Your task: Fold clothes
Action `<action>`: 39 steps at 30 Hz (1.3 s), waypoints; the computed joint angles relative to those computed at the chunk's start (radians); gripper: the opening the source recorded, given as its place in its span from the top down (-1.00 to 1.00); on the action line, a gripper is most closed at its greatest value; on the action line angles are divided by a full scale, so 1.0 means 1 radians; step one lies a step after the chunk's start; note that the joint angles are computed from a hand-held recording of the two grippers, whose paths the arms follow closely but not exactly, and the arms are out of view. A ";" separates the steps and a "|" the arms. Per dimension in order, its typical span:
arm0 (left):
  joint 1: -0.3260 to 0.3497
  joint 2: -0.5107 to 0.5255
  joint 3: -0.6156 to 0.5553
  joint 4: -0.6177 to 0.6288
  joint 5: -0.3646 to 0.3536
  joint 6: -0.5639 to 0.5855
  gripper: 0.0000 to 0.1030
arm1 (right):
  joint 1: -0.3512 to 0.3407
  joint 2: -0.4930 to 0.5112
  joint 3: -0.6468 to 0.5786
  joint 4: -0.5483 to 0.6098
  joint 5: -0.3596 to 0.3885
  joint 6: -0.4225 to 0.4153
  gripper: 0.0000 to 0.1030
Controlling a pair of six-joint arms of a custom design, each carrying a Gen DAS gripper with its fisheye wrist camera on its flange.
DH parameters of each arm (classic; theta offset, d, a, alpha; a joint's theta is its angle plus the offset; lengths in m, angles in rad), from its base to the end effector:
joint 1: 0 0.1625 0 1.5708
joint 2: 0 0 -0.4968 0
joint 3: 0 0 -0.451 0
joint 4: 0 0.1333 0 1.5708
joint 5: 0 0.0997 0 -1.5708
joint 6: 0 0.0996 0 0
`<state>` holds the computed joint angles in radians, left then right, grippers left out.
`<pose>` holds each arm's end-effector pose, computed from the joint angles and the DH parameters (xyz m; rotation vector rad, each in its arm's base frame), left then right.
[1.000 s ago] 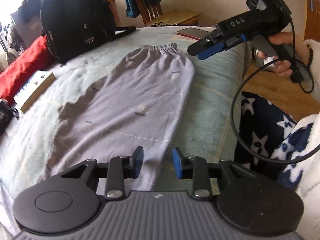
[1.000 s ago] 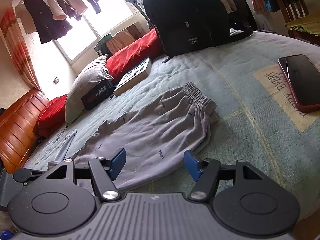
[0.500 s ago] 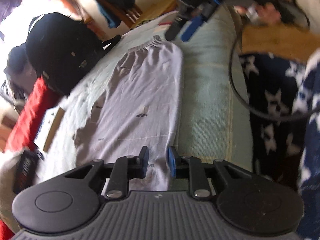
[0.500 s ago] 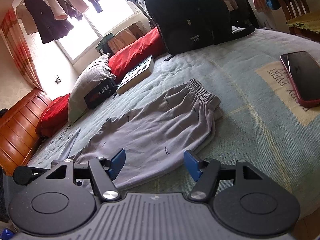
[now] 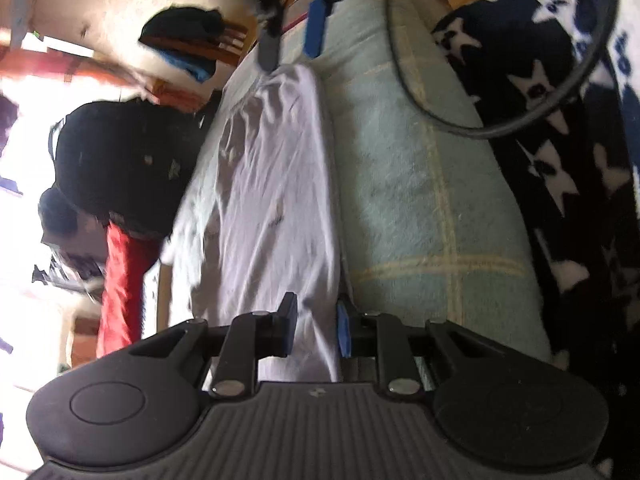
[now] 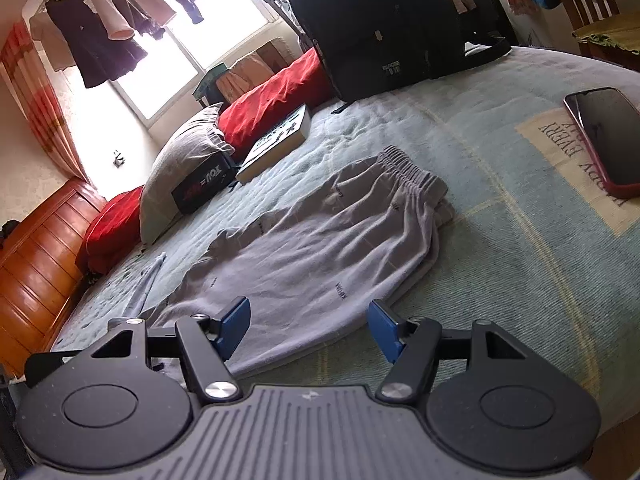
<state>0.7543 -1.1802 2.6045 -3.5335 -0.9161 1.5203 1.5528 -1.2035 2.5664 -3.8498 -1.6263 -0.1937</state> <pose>-0.1449 -0.4023 0.1590 2.0613 1.1149 -0.3312 0.1204 -0.4133 0.2034 0.1997 -2.6882 1.3135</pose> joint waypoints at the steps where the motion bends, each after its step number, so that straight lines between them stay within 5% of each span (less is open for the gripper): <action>1: -0.001 0.020 0.006 -0.043 -0.003 0.036 0.63 | 0.002 -0.001 0.001 -0.001 0.001 0.000 -0.37; 3: -0.003 0.030 0.007 -0.061 -0.007 0.047 0.73 | 0.005 -0.002 0.004 -0.005 0.003 -0.001 -0.38; 4: -0.004 0.019 0.002 -0.034 -0.008 0.007 0.96 | 0.004 -0.003 0.006 -0.009 0.007 -0.001 -0.38; 8: -0.003 -0.036 -0.025 0.076 -0.022 -0.191 0.98 | -0.024 -0.016 0.019 0.000 0.075 0.018 -0.40; 13: -0.005 -0.074 -0.046 0.134 -0.028 -0.303 0.98 | -0.085 -0.021 0.026 0.063 0.228 0.059 -0.41; 18: -0.005 -0.083 -0.048 0.132 -0.032 -0.314 0.98 | -0.133 0.003 0.009 0.141 0.355 0.116 -0.42; 29: 0.006 -0.099 -0.054 0.163 -0.045 -0.346 0.98 | -0.181 0.059 -0.008 0.047 0.404 0.269 -0.39; 31: 0.008 -0.100 -0.052 0.175 -0.049 -0.350 0.98 | -0.172 0.074 -0.006 0.007 0.362 0.281 -0.20; 35: 0.014 -0.100 -0.050 0.196 -0.058 -0.357 0.97 | -0.152 0.097 -0.004 -0.037 0.259 0.287 0.79; 39: 0.016 -0.108 -0.051 0.228 -0.057 -0.356 0.97 | -0.162 0.112 0.005 -0.076 0.258 0.290 0.92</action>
<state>0.7707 -1.2877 2.5535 -3.3059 -0.9734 1.1642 1.3909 -1.0913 2.5718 -3.9254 -1.3682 0.0964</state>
